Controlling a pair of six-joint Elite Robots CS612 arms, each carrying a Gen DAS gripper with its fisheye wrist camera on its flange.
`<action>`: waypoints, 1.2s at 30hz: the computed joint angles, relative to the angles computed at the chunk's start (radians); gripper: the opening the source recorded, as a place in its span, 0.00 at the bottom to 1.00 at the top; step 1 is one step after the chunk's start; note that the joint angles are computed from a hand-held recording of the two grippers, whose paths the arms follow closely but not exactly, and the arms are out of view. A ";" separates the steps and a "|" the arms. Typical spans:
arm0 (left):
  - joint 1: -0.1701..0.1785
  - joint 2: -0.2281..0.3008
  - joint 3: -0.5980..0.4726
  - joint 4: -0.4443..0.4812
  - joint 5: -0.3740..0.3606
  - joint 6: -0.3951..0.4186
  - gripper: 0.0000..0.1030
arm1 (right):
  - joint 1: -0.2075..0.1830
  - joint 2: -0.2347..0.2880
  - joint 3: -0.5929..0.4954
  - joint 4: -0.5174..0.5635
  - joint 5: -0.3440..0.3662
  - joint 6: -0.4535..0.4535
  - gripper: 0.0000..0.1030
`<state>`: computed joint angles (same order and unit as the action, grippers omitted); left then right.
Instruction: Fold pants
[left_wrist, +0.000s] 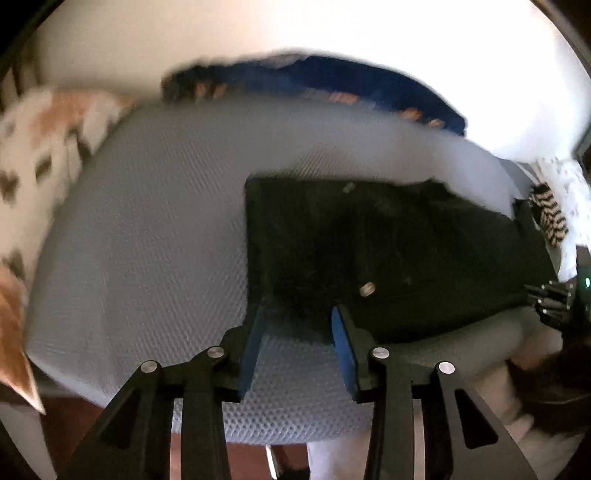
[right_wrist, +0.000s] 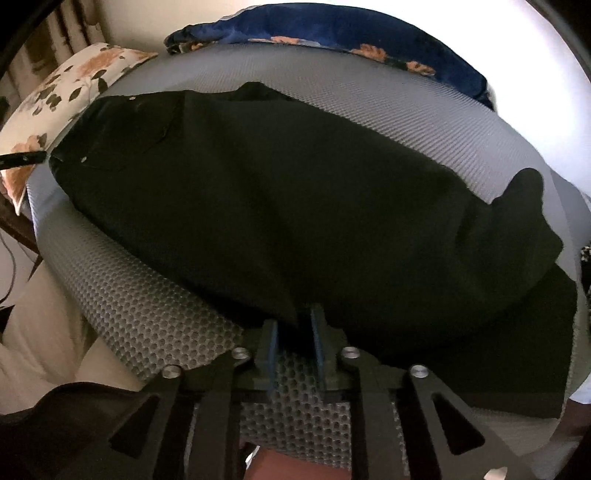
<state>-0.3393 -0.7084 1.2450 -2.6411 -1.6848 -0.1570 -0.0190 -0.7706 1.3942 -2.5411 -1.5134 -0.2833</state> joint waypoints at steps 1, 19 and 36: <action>-0.009 0.001 -0.004 -0.024 -0.009 0.020 0.38 | -0.001 -0.001 0.004 -0.011 -0.002 0.003 0.20; -0.187 0.144 -0.217 0.065 -0.252 0.494 0.40 | -0.023 -0.012 0.026 -0.083 0.034 0.023 0.36; -0.233 0.252 -0.385 0.192 -0.246 0.516 0.12 | -0.068 -0.055 0.076 -0.110 0.147 0.079 0.39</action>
<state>-0.5727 -0.4568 0.8600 -2.4494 -1.9310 0.3595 -0.0866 -0.8253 1.4703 -2.6508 -1.3669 -0.2042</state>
